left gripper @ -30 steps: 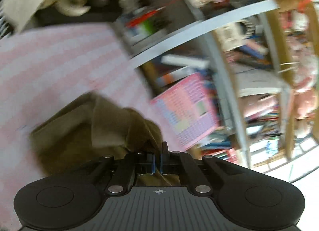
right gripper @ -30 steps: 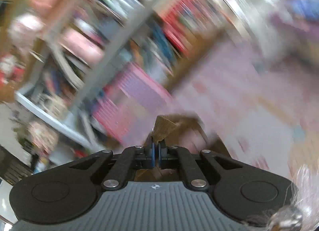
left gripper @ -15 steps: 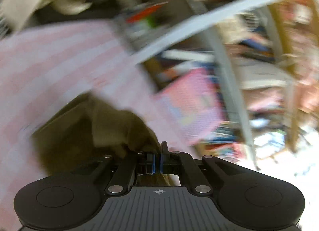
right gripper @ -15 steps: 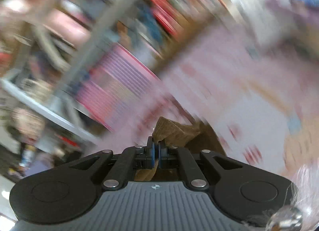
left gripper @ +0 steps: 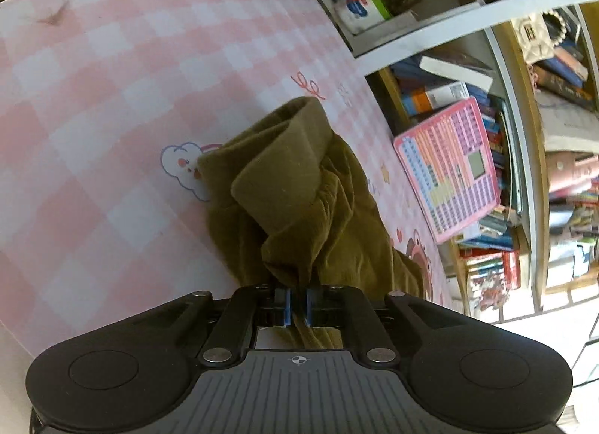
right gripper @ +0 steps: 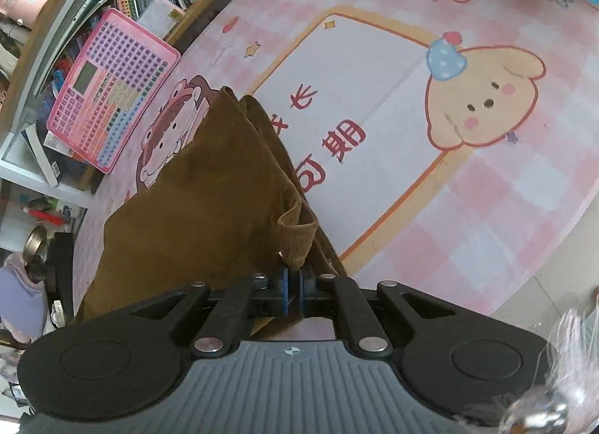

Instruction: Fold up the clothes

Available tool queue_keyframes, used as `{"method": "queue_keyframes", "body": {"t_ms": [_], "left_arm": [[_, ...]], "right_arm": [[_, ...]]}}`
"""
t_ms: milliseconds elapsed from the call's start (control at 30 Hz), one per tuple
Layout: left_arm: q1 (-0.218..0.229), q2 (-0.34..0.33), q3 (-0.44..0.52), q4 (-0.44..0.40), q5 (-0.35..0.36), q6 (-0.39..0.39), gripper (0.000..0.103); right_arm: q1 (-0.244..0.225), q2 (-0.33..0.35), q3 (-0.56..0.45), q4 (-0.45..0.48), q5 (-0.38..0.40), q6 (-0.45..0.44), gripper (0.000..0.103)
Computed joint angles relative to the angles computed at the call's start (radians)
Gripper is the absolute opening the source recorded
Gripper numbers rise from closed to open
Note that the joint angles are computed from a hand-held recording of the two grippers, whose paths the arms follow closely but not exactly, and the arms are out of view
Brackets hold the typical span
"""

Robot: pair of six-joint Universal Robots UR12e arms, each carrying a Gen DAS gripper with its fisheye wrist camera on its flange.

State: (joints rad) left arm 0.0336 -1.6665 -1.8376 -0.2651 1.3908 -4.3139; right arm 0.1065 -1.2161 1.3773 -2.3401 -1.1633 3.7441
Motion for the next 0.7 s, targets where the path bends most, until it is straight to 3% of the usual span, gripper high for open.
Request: {"method": "queue_keyframes", "body": {"t_ms": [67,200,333,367,433,467,567,600,667,700], "left_arm": [[0.001,0.005,-0.014,0.02,0.011,-0.029,0.02],[-0.013,-0.002,-0.013,0.05,0.059,-0.108,0.022],[-0.034,-0.016,0.003,0.043,0.12,-0.168,0.016],[-0.038,-0.017,0.011,0.025,0.133,-0.165,0.01],[-0.049,-0.025,0.051,-0.024,0.172,-0.098,0.006],[-0.062,-0.03,0.074,-0.019,0.205,-0.015,0.004],[-0.091,-0.042,0.106,0.132,0.258,0.218,0.003],[-0.091,-0.044,0.105,0.162,0.254,0.248,0.004],[-0.079,-0.038,0.083,0.172,0.235,0.204,0.004],[-0.069,-0.032,0.071,0.129,0.224,0.169,0.004]], "right_arm": [[0.001,-0.003,0.003,-0.005,-0.012,0.002,0.01],[0.004,0.004,-0.002,-0.015,-0.011,0.021,0.012],[0.002,0.005,0.0,-0.02,-0.008,0.019,0.011],[0.004,0.005,0.001,-0.021,-0.014,0.02,0.009],[0.006,0.006,-0.002,-0.016,-0.02,0.008,0.007],[0.007,0.007,-0.004,-0.012,-0.023,0.002,0.007],[0.01,0.008,-0.013,0.002,-0.033,-0.011,0.006],[0.01,0.009,-0.02,0.007,-0.035,-0.02,0.006],[0.009,0.008,-0.026,-0.031,-0.027,-0.035,0.005],[0.008,0.007,-0.028,-0.074,-0.016,-0.042,0.005]]}}
